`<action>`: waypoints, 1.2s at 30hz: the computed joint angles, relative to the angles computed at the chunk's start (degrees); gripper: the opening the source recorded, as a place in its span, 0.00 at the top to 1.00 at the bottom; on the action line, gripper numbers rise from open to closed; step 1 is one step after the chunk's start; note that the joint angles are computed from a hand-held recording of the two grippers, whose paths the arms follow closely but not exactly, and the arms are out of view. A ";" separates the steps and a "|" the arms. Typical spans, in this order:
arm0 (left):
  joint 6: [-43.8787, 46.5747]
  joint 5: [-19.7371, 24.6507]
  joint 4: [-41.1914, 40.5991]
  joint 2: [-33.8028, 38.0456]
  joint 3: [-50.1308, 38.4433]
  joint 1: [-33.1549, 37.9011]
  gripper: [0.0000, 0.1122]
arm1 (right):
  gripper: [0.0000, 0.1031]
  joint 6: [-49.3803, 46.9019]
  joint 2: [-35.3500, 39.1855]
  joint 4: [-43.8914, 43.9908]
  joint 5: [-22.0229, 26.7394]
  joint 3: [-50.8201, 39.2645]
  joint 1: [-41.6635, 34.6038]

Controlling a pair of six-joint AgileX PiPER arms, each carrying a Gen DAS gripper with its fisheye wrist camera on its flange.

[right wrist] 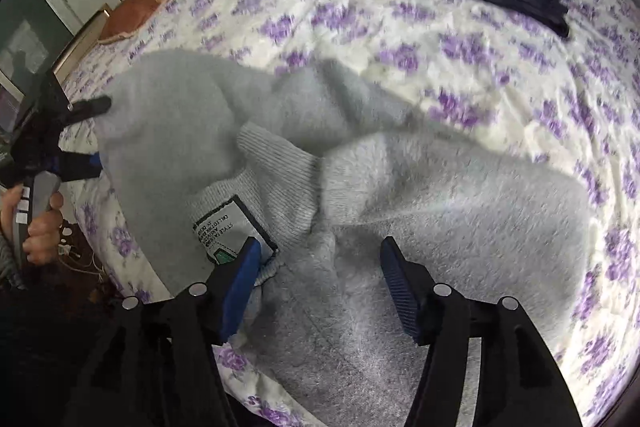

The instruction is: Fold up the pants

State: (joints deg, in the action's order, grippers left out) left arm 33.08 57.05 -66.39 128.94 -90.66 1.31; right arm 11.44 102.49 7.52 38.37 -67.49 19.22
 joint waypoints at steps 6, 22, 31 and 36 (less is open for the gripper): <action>2.45 -1.53 -7.27 3.59 -1.20 1.14 0.13 | 0.36 0.86 -1.92 -2.02 -0.57 0.93 1.16; 1.34 -11.14 -2.76 -5.54 4.72 -1.07 0.67 | 0.06 -4.18 0.65 -0.65 1.02 0.72 1.41; 1.09 -16.76 7.20 -16.57 5.49 -7.71 0.69 | 0.06 -13.11 -5.52 8.87 -1.75 5.74 -4.92; -1.98 -17.17 14.01 -19.31 2.05 -13.30 0.69 | 0.03 -17.31 -2.96 12.01 0.35 5.26 -6.32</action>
State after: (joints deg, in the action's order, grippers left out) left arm 31.10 39.88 -52.38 109.63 -88.61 -11.99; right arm -5.88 99.53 19.52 38.71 -62.23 12.89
